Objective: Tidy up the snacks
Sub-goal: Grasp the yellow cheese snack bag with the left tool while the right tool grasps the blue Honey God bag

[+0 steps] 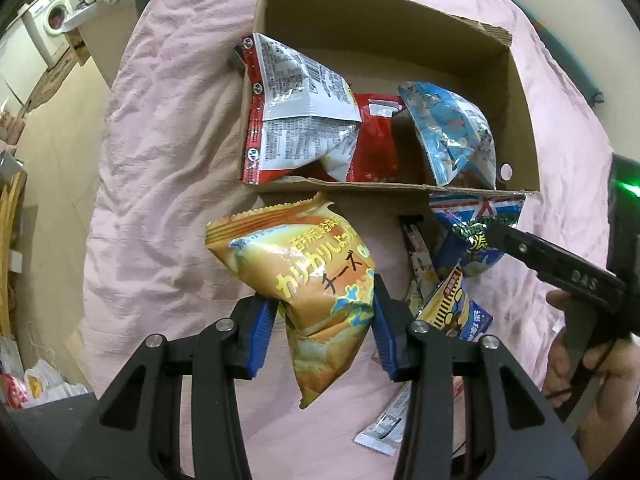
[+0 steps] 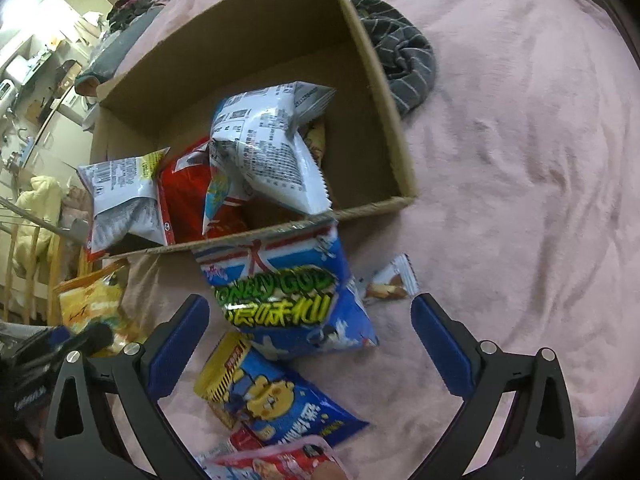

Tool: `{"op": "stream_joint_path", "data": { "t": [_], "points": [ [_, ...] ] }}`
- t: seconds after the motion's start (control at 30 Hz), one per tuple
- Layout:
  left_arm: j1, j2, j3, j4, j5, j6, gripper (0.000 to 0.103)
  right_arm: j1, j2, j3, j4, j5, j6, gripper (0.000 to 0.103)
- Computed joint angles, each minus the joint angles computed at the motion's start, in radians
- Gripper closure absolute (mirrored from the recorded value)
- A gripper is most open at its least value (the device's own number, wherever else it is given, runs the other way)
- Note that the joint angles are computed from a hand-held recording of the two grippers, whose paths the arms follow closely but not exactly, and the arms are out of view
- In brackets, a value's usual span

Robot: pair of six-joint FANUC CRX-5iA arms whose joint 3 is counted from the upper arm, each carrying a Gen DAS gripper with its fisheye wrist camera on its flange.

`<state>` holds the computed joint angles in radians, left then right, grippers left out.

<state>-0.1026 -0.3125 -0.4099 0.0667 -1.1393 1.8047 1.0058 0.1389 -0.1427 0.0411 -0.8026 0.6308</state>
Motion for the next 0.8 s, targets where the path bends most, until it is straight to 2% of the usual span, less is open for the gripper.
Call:
{"op": "stream_joint_path", "data": {
  "t": [0.43, 0.47, 0.53, 0.57, 0.67, 0.8],
  "points": [
    [0.014, -0.019, -0.002, 0.009, 0.0, -0.033, 0.063, 0.003, 0.136, 0.134, -0.01, -0.113, 0.075, 0.003],
    [0.012, -0.018, -0.001, 0.007, 0.001, -0.031, 0.063, 0.003, 0.139, 0.137, -0.013, -0.116, 0.085, 0.013],
    [0.011, -0.018, -0.002, 0.005, 0.005, -0.025, 0.063, 0.007, 0.146, 0.146, -0.012, -0.128, 0.095, 0.021],
    [0.012, -0.017, -0.002, 0.005, 0.006, -0.023, 0.063, 0.007, 0.143, 0.14, -0.012, -0.122, 0.098, 0.028],
    [0.009, -0.013, -0.001, -0.003, 0.008, -0.015, 0.063, 0.006, 0.127, 0.123, -0.023, -0.109, 0.118, 0.039],
    [0.0, -0.006, 0.004, -0.015, 0.01, -0.002, 0.063, 0.006, 0.094, 0.094, -0.026, -0.094, 0.126, 0.044]
  ]
}}
